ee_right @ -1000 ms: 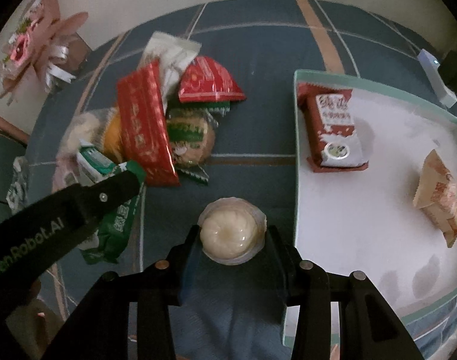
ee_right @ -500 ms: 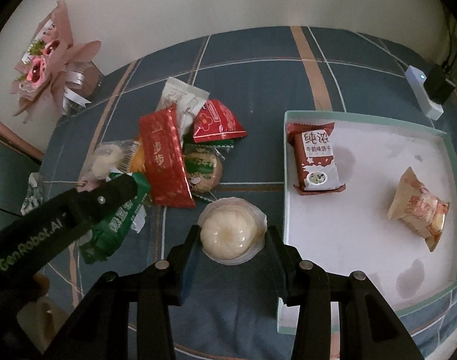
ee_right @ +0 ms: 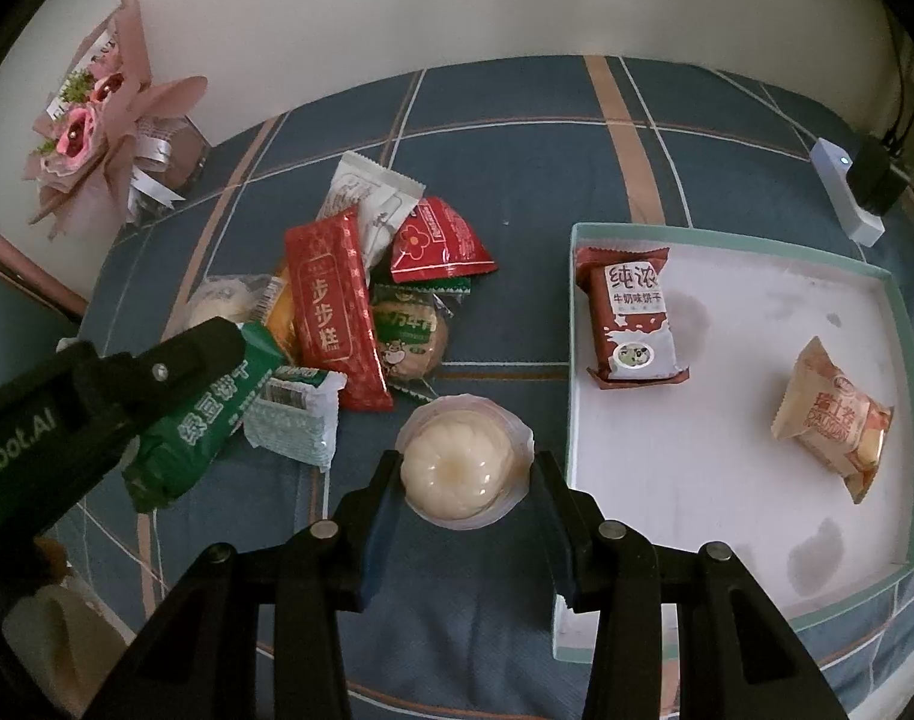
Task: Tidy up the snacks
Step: 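Lift and carry the carton with the left gripper while the right carries the bun to the tray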
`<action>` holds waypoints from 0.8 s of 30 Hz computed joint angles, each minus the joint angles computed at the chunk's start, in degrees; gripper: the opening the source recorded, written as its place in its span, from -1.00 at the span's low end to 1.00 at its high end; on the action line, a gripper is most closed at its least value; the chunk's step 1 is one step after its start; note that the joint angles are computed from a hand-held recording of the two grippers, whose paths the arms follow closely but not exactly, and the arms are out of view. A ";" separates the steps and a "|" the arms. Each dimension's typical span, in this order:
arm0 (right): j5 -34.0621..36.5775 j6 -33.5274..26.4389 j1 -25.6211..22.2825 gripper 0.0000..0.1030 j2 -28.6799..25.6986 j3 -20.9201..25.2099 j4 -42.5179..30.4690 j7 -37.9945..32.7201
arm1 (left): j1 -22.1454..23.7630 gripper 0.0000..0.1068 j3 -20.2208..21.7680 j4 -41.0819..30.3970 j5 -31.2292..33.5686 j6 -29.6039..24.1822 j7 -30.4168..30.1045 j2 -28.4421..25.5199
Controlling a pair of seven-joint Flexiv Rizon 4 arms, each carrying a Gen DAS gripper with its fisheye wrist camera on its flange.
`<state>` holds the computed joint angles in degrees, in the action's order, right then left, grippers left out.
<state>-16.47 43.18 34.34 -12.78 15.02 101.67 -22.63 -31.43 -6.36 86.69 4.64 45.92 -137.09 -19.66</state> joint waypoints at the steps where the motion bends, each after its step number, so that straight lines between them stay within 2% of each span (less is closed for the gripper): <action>1: 0.14 -0.20 0.00 -0.12 -0.08 0.02 -0.10 -0.08 | 0.06 -0.23 -0.09 0.04 -0.19 -0.05 0.10 -0.08; 7: 0.28 0.29 -0.59 -0.12 1.44 -0.20 1.35 1.07 | -0.35 -0.23 -0.42 -0.72 -0.50 0.30 0.36 -0.78; 14: -1.18 -5.39 -3.05 -0.12 7.07 -0.44 6.11 7.22 | -2.05 -0.23 -1.54 -4.26 -0.93 -0.23 2.91 -3.37; 18: 0.77 -8.32 -5.42 -0.12 10.53 -0.12 9.71 10.45 | -4.01 -0.23 -2.68 -8.58 -1.76 -1.88 6.42 -6.70; 24: 5.45 -9.10 -8.37 -0.11 14.71 0.37 14.40 12.53 | -7.93 -0.23 -3.35 -16.73 -2.91 -7.10 12.25 -12.81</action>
